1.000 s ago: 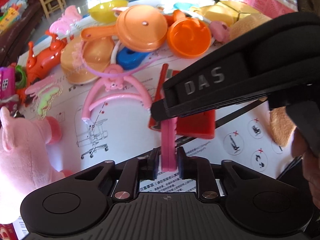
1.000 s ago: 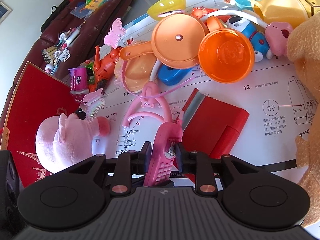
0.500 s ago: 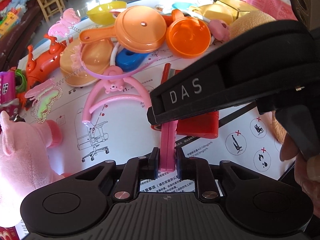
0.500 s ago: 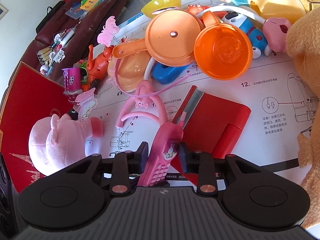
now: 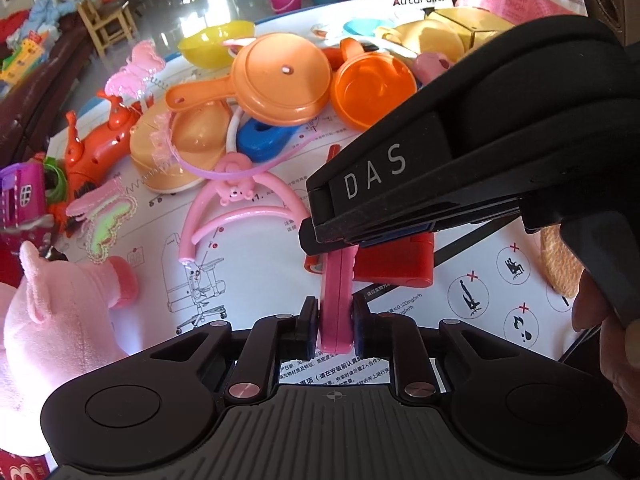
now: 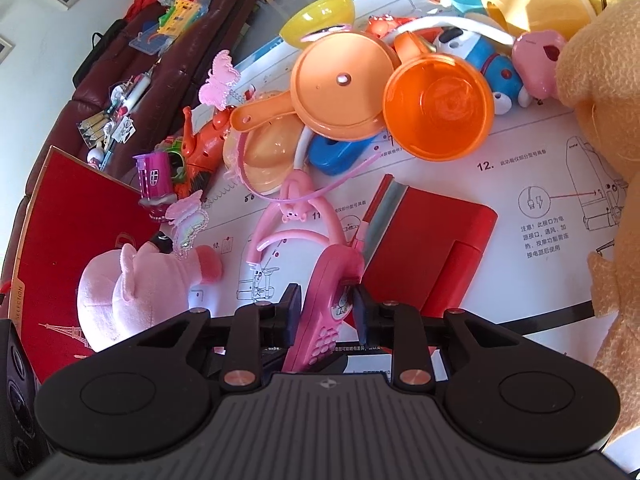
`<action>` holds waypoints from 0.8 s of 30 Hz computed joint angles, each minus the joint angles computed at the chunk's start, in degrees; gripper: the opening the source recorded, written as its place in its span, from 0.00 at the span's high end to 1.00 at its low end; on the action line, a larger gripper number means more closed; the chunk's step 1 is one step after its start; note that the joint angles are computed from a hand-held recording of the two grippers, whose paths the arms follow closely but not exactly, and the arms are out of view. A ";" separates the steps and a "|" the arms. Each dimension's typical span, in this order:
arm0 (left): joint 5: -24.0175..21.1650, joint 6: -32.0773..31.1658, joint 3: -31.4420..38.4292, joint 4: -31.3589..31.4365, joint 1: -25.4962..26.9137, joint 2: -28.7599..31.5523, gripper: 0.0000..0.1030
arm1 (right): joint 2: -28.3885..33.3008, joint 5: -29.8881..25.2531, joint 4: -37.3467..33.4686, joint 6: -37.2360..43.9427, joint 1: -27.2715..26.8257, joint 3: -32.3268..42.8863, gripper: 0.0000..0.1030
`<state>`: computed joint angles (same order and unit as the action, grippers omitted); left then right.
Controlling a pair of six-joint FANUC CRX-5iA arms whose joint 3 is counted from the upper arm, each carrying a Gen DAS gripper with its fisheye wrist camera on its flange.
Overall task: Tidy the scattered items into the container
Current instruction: 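Close the right gripper on the pink toy phone and lift it, then carry the pink toy phone with the right gripper over the red box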
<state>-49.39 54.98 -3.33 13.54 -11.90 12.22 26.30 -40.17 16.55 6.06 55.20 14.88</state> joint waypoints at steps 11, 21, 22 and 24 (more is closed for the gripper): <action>4.16 -2.17 -3.90 1.43 0.14 -4.92 0.88 | -1.95 0.62 6.78 -4.00 1.59 -1.97 0.70; 10.96 -5.83 -9.81 7.18 2.49 -12.08 0.87 | -2.50 -0.40 14.04 -3.32 3.44 0.42 0.70; 12.00 -6.06 -10.50 8.02 2.88 -12.95 0.87 | -2.25 -0.54 14.61 -2.46 3.61 1.29 0.70; 13.80 -6.75 -12.03 10.04 4.10 -14.71 0.87 | -1.35 -1.11 15.28 0.04 3.94 3.83 0.70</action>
<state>-35.59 48.23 -15.36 23.58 -7.80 -2.49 24.95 -41.27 31.82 6.10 59.15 18.71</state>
